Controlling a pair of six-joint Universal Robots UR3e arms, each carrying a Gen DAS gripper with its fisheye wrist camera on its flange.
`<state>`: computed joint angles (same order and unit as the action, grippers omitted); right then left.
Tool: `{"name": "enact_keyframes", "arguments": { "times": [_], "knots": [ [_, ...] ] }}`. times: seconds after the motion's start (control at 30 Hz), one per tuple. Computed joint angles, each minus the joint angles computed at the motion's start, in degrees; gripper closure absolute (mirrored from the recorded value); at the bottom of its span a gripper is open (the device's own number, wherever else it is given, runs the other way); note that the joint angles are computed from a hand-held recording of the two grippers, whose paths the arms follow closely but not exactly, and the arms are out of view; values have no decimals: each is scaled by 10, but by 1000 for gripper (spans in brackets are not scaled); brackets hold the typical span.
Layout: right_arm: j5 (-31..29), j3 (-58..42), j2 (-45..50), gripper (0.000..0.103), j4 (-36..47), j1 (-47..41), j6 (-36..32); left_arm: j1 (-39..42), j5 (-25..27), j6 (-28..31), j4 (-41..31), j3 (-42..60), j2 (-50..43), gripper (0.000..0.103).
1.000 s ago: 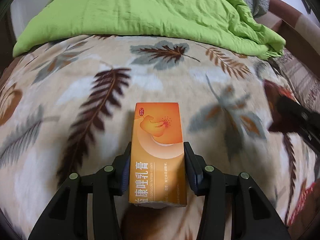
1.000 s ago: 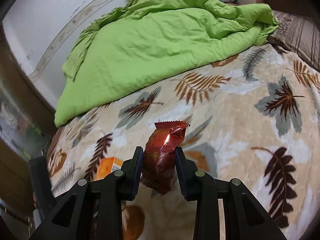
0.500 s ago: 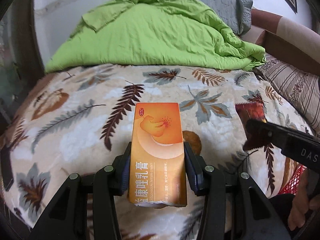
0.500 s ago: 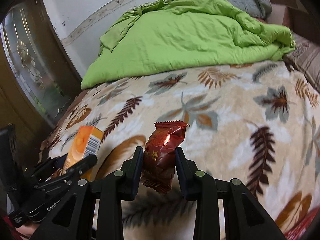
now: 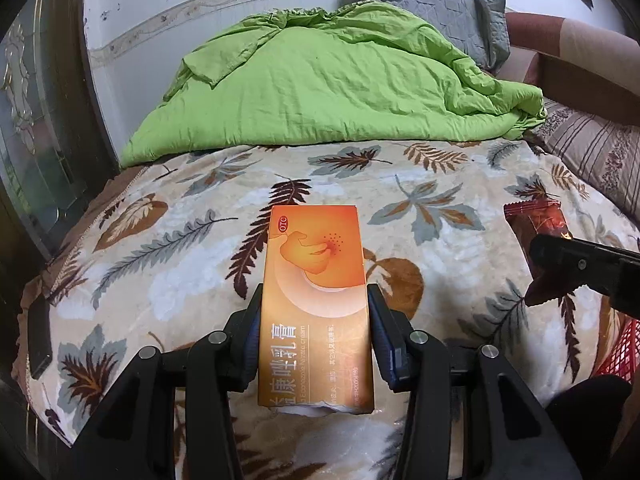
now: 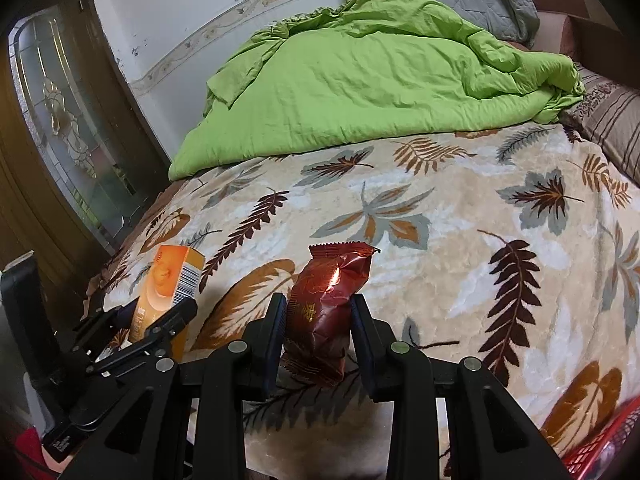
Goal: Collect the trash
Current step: 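Lift and hold the orange box and red wrapper above the bed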
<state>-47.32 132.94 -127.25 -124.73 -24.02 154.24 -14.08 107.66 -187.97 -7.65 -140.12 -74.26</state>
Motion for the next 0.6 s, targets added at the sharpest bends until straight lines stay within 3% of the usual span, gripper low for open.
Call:
{"name": "enact_keyframes", "arguments": {
  "times": [0.33,0.6],
  "knots": [
    [-26,0,41,68,-44,24,16,13,-11,19,63,-9,-55,58],
    [-39,-5,69,68,-63,37,24,17,-22,16,72,6,-85,58]
  ]
}}
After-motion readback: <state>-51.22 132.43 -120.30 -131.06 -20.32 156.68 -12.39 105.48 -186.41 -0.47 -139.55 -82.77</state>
